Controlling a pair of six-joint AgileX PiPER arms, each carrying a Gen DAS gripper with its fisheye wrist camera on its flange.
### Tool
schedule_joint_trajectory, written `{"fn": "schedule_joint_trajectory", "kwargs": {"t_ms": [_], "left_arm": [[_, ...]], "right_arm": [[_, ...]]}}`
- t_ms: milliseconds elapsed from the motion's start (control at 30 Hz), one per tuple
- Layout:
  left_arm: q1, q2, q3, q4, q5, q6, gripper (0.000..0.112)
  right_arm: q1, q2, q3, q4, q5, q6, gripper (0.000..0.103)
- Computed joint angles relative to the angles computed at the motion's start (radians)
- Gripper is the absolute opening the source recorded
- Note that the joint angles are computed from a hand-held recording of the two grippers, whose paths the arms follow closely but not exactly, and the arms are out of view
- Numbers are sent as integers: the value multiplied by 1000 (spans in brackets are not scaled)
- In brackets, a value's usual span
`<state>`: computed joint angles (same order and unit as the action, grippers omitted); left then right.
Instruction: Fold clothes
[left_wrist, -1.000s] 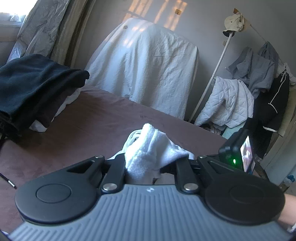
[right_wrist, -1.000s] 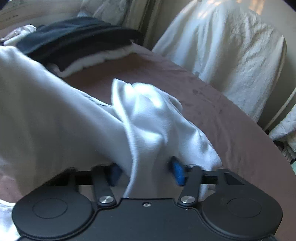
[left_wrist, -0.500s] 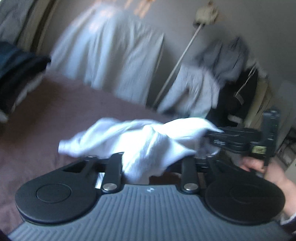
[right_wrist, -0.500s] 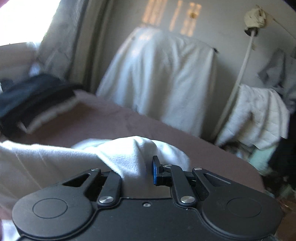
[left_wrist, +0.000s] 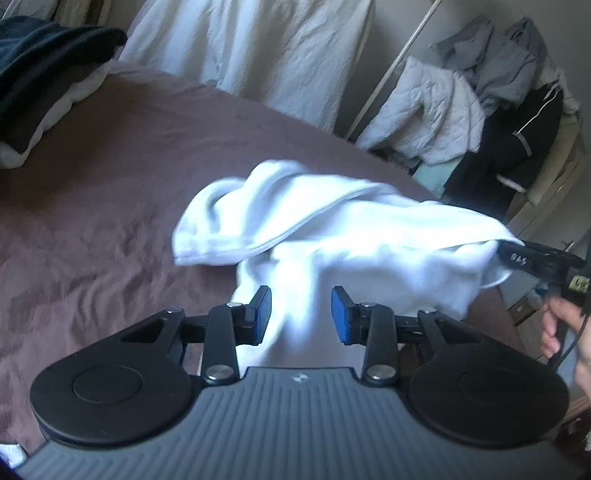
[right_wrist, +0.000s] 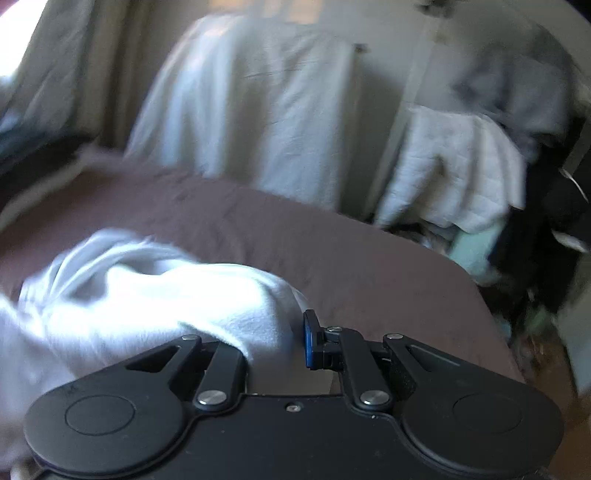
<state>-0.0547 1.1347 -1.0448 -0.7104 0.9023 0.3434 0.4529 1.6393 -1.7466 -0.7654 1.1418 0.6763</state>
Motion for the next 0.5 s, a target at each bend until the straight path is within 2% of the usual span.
{"fn": "schedule_joint_trajectory", "kwargs": {"t_ms": [100, 167, 267, 400, 500], "left_arm": [[-55, 43, -37, 110, 21, -91, 35], [-72, 68, -54, 137, 61, -103, 35], [-83, 87, -42, 130, 62, -93, 36], [-145, 78, -18, 201, -5, -155, 36], [-139, 66, -2, 176, -43, -141, 34]], "right_arm": [[-60, 7, 54, 93, 21, -32, 12], [-66, -33, 139, 136, -23, 34, 13], [-44, -88, 234, 172, -88, 115, 13], [38, -94, 226, 69, -61, 76, 13], [16, -135, 229, -43, -128, 121, 12]]}}
